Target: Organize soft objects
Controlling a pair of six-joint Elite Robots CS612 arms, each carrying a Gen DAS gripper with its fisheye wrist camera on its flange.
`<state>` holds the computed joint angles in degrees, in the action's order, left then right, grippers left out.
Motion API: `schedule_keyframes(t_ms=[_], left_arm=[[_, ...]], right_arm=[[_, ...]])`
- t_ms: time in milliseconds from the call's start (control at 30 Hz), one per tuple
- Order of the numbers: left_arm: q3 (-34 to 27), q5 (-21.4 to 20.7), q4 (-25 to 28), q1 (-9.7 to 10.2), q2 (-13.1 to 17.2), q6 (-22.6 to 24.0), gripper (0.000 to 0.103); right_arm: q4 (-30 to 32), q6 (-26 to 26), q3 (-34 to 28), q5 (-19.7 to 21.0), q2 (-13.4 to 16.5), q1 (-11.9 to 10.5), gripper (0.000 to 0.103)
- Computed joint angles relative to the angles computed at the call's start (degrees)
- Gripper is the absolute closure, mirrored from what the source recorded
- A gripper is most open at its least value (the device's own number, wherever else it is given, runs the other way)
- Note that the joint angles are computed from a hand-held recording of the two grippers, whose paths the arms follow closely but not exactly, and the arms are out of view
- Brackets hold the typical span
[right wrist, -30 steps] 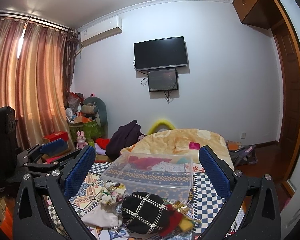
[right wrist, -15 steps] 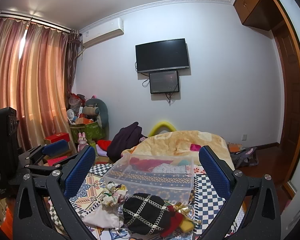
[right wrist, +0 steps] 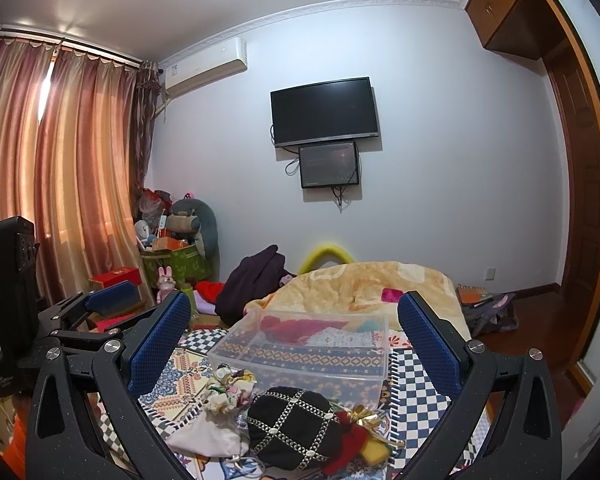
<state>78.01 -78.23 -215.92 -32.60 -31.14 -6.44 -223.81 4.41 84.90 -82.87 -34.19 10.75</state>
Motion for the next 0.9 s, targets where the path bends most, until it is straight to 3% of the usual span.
schedule_keyframes(t_ms=[700, 900], left_arm=[[0.1, 0.1, 0.3, -0.01, 0.0, -0.2, 0.0], [-0.9, 0.7, 3.5, 0.3, 0.5, -0.9, 0.0]], right_arm=[[0.1, 0.3, -0.2, -1.3, 0.2, 0.2, 0.0], [2.7, 1.4, -0.6, -3.4, 0.6, 0.3, 0.0]])
